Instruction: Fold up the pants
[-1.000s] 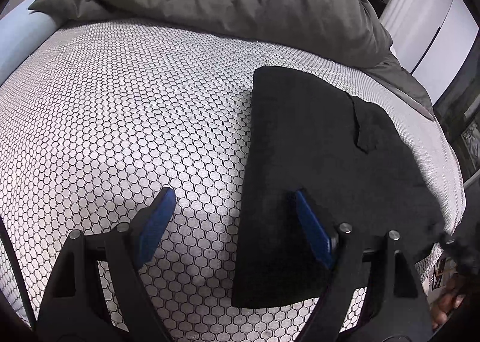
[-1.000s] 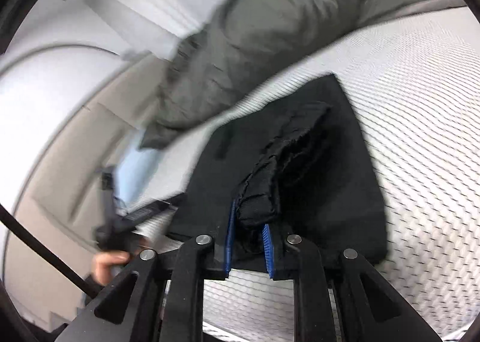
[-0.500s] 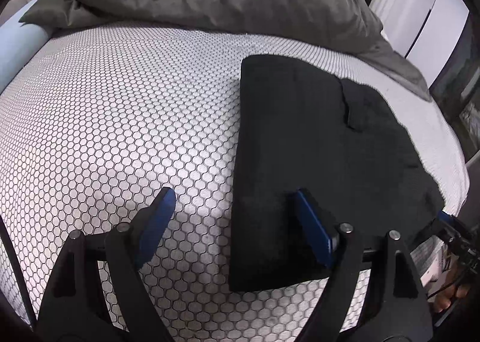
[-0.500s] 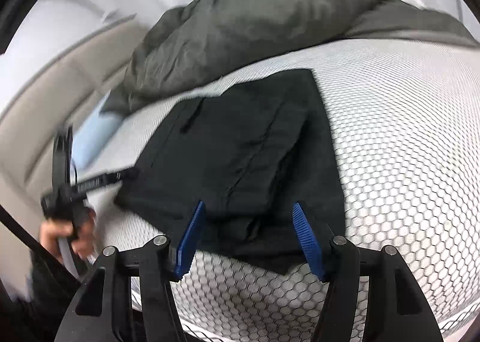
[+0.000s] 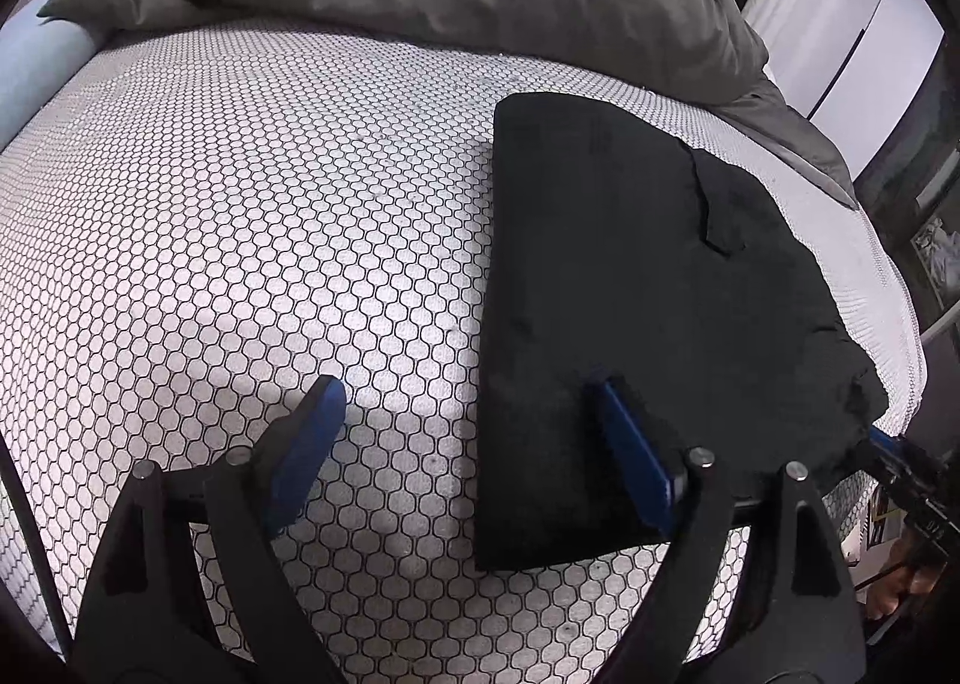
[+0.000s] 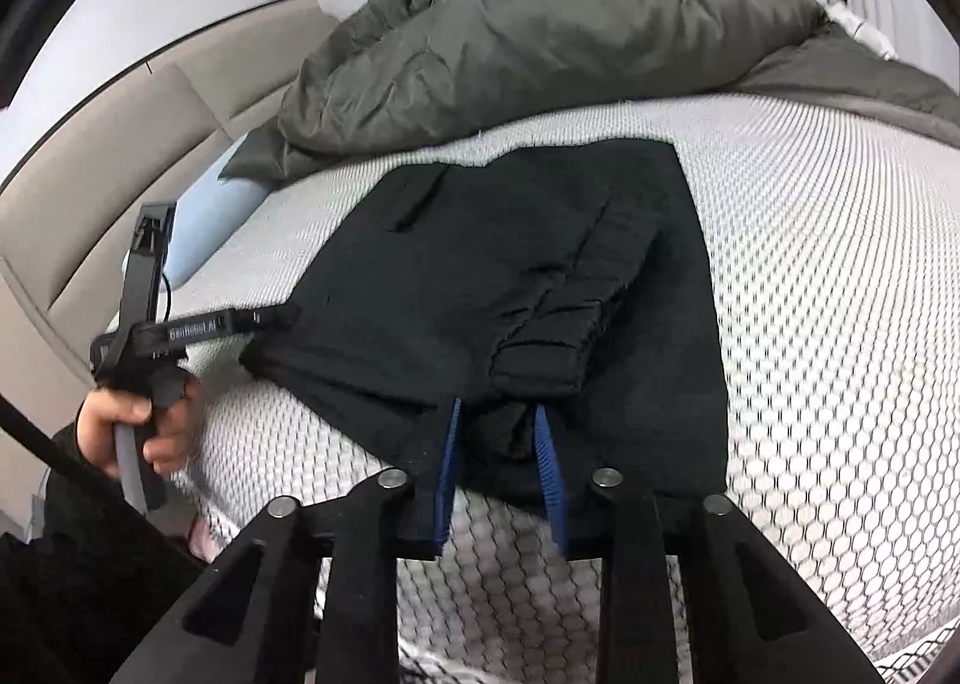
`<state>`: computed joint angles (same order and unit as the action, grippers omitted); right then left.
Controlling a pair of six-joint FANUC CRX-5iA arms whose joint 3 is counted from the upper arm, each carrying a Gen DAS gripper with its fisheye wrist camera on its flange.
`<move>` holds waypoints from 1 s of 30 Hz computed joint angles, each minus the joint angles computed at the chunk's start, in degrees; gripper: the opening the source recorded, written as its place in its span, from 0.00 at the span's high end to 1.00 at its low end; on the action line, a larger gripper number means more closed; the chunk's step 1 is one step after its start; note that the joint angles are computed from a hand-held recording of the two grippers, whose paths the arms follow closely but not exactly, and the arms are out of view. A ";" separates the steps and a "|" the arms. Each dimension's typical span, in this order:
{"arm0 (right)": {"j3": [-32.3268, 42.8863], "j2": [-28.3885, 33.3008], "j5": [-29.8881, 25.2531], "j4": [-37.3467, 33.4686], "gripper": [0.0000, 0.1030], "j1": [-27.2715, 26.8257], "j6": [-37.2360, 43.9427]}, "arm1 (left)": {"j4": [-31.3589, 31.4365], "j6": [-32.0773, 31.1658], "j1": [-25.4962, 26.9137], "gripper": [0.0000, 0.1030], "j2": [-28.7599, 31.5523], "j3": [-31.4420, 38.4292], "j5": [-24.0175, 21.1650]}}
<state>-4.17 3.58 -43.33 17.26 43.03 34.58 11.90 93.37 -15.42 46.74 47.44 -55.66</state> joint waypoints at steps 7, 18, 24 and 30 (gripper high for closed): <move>0.60 2.06 -3.10 4.96 0.78 1.77 1.14 | -0.78 0.60 -0.16 0.17 0.21 0.39 -0.19; -3.15 -2.58 -0.23 2.48 0.73 -0.16 -1.51 | -4.01 2.48 -1.03 0.14 2.94 6.06 -2.63; -14.59 -9.27 14.08 16.91 0.49 -1.84 -20.73 | -4.35 1.28 -1.14 0.14 1.97 4.59 -1.69; -8.53 -3.90 10.42 8.56 0.76 -1.90 -15.70 | -4.98 1.94 -1.37 0.14 2.68 6.32 -2.82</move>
<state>-12.70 -0.32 -32.91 25.82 41.13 18.88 6.92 95.32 -16.79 49.42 53.76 -58.48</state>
